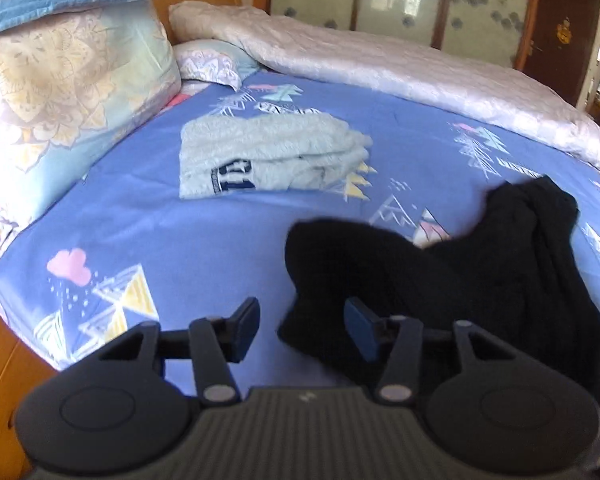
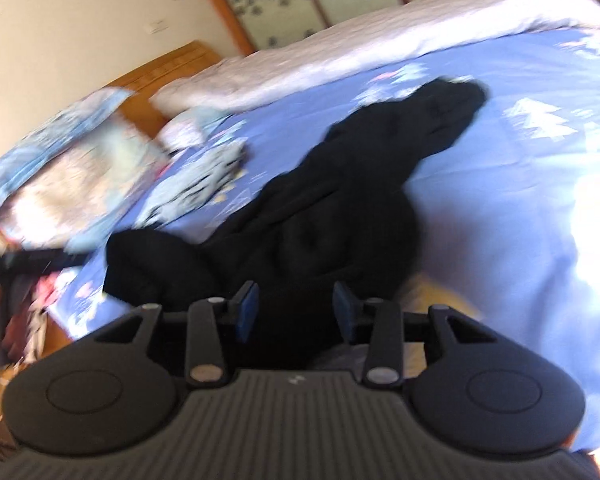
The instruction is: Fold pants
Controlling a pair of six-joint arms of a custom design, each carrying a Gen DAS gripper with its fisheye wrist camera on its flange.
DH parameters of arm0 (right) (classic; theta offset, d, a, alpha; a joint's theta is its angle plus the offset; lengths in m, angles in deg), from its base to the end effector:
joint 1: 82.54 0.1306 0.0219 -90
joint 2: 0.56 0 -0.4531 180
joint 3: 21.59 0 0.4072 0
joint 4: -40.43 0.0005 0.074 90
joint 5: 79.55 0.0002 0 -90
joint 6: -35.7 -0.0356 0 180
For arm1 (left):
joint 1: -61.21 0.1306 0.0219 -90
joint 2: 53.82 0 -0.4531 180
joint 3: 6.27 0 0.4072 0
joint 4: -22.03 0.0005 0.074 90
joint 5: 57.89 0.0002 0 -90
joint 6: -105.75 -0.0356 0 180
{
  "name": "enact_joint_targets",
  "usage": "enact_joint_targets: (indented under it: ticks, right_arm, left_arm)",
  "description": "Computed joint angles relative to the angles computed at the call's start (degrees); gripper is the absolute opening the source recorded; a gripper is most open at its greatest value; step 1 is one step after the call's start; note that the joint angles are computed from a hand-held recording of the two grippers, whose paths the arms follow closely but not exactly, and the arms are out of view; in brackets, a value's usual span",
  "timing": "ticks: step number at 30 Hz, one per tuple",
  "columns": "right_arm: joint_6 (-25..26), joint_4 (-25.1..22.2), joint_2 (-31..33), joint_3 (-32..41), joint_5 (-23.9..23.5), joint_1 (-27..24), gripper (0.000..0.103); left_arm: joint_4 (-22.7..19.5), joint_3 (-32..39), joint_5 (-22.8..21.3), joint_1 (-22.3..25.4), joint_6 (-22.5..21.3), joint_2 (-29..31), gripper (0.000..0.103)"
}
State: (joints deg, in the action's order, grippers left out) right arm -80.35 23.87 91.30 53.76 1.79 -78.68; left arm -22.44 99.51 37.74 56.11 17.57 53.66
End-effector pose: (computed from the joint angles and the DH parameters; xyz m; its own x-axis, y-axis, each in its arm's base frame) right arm 0.5169 0.0397 0.4080 -0.5736 0.3964 -0.7168 0.0662 0.8947 0.4418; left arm 0.6378 -0.0609 0.4716 -0.7231 0.0328 -0.6899 0.1332 0.9867 -0.0927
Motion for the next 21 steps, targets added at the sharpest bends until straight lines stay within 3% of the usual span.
enact_joint_targets:
  ticks: [2, 4, 6, 9, 11, 14, 16, 19, 20, 21]
  right_arm:
    - [1.53, -0.47, 1.43, 1.93, 2.29, -0.97, 0.046]
    - [5.57, -0.53, 4.64, 5.82, 3.93, -1.49, 0.046]
    - [10.14, -0.98, 9.03, 11.39, 4.79, -1.71, 0.046]
    - [13.75, -6.33, 17.81, 23.89, 2.86, -2.50, 0.044]
    - [11.54, -13.09, 23.44, 32.64, -0.46, -4.01, 0.043]
    - [3.79, -22.37, 31.79, 45.83, -5.12, -5.28, 0.040]
    - [0.57, -27.43, 37.14, 53.94, -4.95, -5.00, 0.040]
    - [0.72, -38.85, 45.10, 66.58, 0.56, -3.97, 0.038]
    - [0.50, -42.89, 47.48, 70.25, 1.07, -3.89, 0.030]
    - [0.67, -46.09, 49.07, 72.83, 0.44, -4.15, 0.007]
  left_arm:
    - [1.28, -2.56, 5.37, -0.48, -0.32, -2.35, 0.049]
    - [2.26, -4.54, 9.76, -2.51, -3.95, -3.93, 0.050]
    - [2.88, -6.00, 12.79, -5.32, -7.93, -4.63, 0.059]
    - [0.57, -6.37, 18.36, -8.70, -12.02, -3.49, 0.068]
    - [-3.04, -5.24, 21.78, -9.81, -13.68, -1.62, 0.079]
    - [-7.71, -3.98, 23.74, -10.80, -15.37, 0.88, 0.079]
    - [-8.85, -4.26, 22.49, -11.33, -17.18, 1.70, 0.078]
    - [-9.93, -4.22, 17.99, -12.27, -19.40, 2.72, 0.054]
    - [-9.85, -3.94, 16.77, -12.10, -19.91, 2.68, 0.037]
    - [-9.49, -3.86, 16.59, -11.88, -20.16, 2.66, 0.019]
